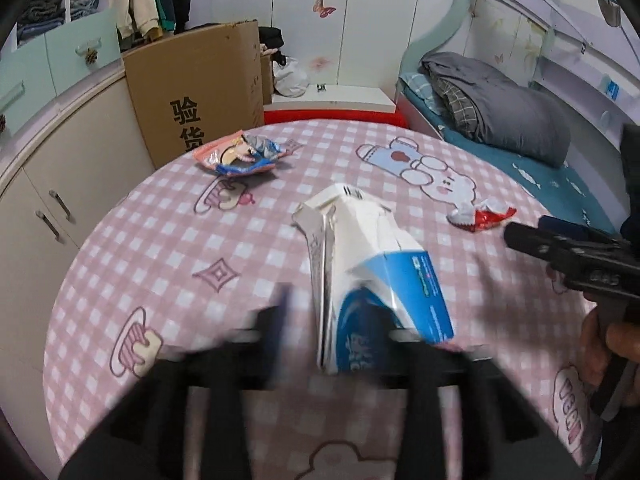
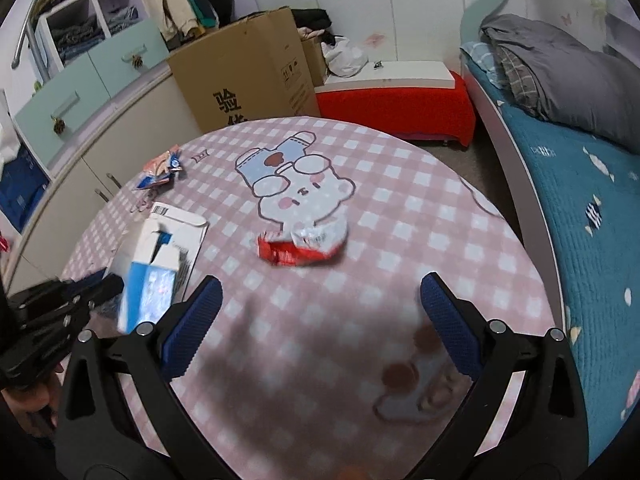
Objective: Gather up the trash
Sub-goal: 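Grasp the white-and-blue box with the left gripper while the right gripper grasps the red wrapper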
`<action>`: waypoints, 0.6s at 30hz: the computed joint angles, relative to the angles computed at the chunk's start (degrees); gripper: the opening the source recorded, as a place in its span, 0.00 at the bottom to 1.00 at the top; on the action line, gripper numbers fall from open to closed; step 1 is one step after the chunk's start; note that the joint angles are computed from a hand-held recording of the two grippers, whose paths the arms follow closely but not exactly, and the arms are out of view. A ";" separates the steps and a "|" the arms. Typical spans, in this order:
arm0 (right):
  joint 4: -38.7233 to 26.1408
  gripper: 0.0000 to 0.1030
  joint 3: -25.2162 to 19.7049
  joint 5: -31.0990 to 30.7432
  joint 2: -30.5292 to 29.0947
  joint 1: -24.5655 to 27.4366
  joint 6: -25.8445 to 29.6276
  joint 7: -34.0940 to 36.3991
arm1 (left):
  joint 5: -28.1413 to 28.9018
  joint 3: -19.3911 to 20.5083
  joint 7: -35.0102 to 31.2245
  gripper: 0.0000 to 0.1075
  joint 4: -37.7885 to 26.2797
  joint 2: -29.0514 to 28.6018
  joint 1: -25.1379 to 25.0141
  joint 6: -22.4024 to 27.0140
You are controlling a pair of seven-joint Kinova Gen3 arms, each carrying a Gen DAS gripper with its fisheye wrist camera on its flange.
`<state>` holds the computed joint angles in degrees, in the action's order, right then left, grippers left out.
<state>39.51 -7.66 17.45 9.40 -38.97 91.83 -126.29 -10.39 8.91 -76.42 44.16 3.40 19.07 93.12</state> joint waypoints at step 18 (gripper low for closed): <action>1.55 0.26 0.85 -4.00 -1.77 -0.22 -2.22 2.53 | 8.23 -1.52 -1.77 0.05 4.78 -3.74 -4.69 -2.73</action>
